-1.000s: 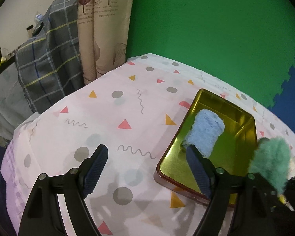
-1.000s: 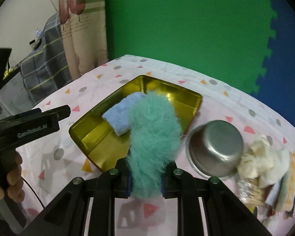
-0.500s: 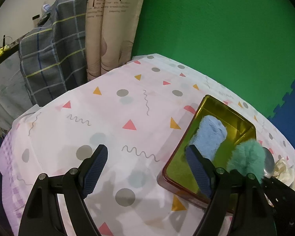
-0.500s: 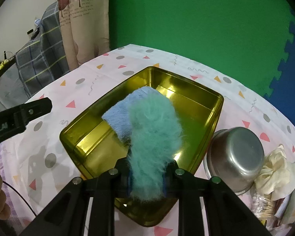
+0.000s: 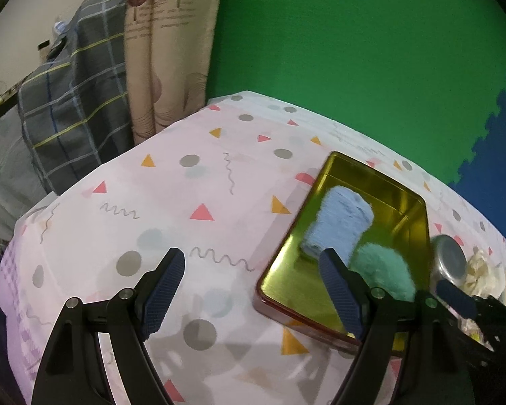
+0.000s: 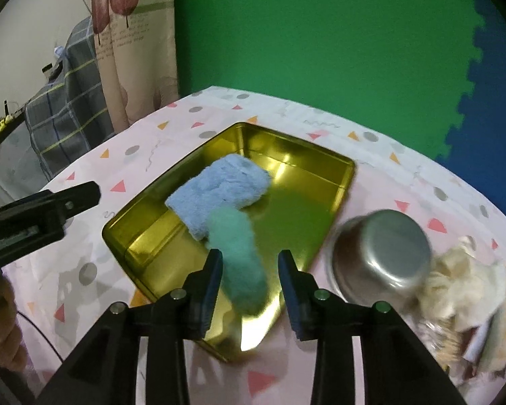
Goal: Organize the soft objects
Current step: 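Grasp the white towel with the right gripper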
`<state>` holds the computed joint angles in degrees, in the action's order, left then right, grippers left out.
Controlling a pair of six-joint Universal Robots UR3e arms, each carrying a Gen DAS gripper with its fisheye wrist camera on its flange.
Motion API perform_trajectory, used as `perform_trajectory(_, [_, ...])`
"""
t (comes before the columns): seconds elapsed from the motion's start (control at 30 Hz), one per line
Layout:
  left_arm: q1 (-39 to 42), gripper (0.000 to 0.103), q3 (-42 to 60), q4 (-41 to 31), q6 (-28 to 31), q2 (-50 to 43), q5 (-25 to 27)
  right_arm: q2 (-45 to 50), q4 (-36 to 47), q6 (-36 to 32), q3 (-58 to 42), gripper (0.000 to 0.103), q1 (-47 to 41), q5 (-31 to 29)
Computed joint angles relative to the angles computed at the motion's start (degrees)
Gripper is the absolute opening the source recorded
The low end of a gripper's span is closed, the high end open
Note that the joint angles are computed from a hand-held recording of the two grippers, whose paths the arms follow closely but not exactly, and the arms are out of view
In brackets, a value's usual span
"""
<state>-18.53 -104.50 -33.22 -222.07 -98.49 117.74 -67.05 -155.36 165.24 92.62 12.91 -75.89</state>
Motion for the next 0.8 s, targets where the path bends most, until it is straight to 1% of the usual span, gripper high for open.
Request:
perform_trajectory(0.2, [-3.7, 0.079, 4.1, -0.1, 1.4, -3.7, -0.8, -12.0, -3.6, -3.7, 14.4, 0.035, -7.2, 1.8])
perform_trajectory(0.37, [-8.4, 0.080, 9.8, -1.0, 4.4, -8.8, 0.3, -23.2, -2.4, -8.5, 25.4, 0.035, -18.3, 5.1])
perform_trajectory(0.43, [-10.0, 0.080, 11.6, -0.5, 5.6, -10.5, -0.1, -27.1, -1.9, -10.9, 29.0, 0.035, -23.5, 6.5])
perform_trajectory(0.47, [-10.7, 0.081, 12.5, -0.6, 6.0, -11.2, -0.4, -28.6, -1.9, -11.8, 30.5, 0.037, -25.6, 6.7])
perform_trajectory(0.5, [-11.4, 0.081, 13.4, -0.8, 6.4, -12.1, -0.8, -29.9, -1.7, -12.9, 32.0, 0.043, -27.9, 6.8])
perform_trajectory(0.57, [-12.5, 0.081, 15.1, -1.1, 7.0, -13.6, -1.5, -32.1, -0.8, -14.9, 34.3, 0.050, -32.4, 7.2])
perform_trajectory(0.63, [-13.7, 0.081, 16.9, -1.4, 8.4, -15.2, -1.8, -34.1, -0.4, -17.0, 36.6, 0.051, -37.1, 7.9])
perform_trajectory(0.8, [-17.1, 0.082, 20.8, -1.6, 12.1, -19.0, -0.1, -35.5, 1.4, -19.8, 39.0, 0.052, -44.3, 9.0])
